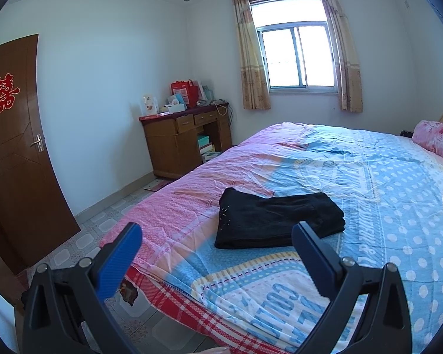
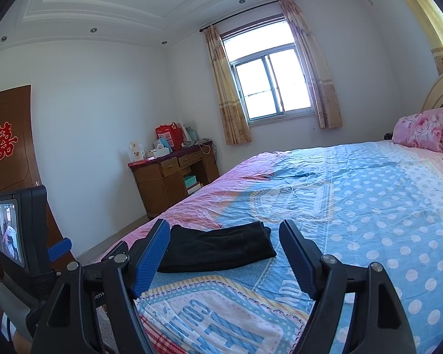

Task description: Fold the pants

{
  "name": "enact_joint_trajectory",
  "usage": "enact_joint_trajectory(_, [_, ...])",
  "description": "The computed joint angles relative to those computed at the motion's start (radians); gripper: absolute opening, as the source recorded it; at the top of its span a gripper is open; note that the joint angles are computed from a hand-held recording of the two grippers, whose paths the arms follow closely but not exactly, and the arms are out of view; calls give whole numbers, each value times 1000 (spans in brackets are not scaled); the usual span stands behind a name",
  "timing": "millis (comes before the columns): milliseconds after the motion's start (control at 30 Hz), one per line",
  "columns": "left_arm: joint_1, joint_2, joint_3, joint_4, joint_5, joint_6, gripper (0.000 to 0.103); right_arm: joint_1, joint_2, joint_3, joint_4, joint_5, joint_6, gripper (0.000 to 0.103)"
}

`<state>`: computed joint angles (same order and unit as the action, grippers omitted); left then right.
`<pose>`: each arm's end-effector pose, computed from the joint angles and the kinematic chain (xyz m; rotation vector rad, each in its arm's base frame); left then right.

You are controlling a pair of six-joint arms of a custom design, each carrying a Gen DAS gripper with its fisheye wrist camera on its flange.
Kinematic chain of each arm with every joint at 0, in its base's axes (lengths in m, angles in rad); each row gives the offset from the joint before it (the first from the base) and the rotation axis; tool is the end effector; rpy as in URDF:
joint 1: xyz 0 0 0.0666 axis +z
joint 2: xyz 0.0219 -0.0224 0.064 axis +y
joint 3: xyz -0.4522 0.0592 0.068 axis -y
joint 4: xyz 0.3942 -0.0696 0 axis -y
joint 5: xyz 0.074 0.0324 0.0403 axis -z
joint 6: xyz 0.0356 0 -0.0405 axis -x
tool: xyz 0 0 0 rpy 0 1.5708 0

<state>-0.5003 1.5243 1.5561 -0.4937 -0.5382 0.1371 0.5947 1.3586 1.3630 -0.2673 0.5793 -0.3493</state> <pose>0.4967 -0.2512 0.5512 0.0245 1.9656 0.1315 0.4150 0.2567 0.5615 0.1823 1.7831 0.1451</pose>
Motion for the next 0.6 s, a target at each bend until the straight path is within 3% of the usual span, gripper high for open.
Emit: enact_joint_trajectory(600, [4, 10, 16, -33, 19, 10, 103, 4, 4, 5, -23, 15, -33, 78])
